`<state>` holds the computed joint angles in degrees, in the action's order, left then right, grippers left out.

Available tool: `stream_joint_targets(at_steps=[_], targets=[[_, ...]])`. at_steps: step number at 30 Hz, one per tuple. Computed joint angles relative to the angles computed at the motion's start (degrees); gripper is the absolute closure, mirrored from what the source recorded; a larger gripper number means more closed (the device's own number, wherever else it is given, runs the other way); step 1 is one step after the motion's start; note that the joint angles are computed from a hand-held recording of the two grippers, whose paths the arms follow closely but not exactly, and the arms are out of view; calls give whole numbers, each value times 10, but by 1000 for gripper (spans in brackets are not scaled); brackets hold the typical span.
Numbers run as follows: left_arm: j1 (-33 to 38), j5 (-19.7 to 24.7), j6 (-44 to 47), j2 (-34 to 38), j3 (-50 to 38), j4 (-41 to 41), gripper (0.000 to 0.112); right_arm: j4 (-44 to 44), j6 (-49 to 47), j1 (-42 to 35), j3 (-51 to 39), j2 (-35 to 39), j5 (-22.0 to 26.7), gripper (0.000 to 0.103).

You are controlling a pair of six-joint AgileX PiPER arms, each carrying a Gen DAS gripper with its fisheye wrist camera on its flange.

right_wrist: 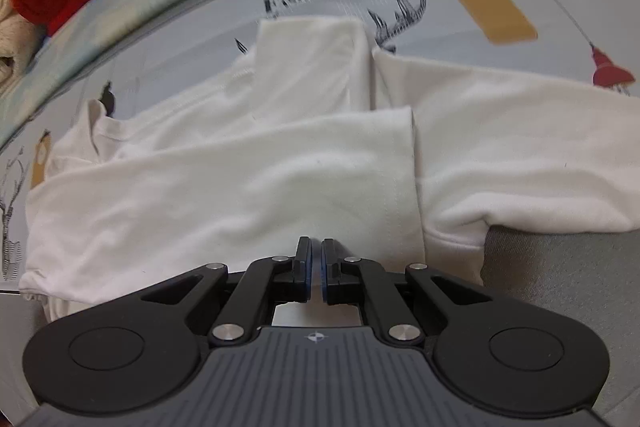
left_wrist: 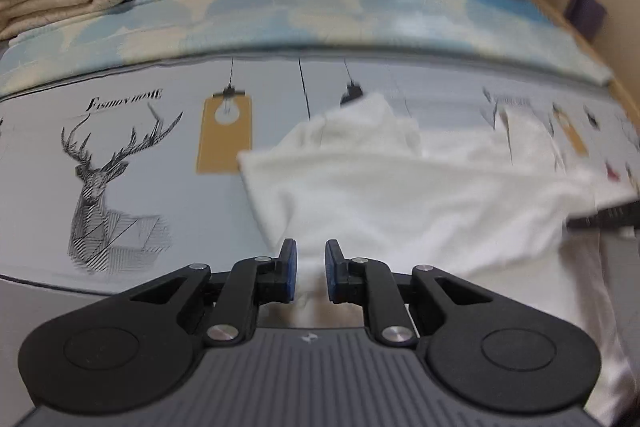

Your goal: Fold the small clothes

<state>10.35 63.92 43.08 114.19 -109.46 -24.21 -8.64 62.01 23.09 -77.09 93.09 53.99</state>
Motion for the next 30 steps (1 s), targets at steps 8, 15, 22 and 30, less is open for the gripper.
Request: stream_joint_targets(at_steps=[8,15,22,30], targets=[[-49,28,-63,80,-40,142,97,-28,27,2,68,-47,-39,99],[-61,13,-86,68,-47,127,96,-30,25,-18,122,-77,-56,99],[-84,-48,-82,17,28,167,91,-95,99,-34,176,-163,-51,99],[-104,-101,-40,-78,105,89,90,-283,254,-102,334,-394,-5,99]])
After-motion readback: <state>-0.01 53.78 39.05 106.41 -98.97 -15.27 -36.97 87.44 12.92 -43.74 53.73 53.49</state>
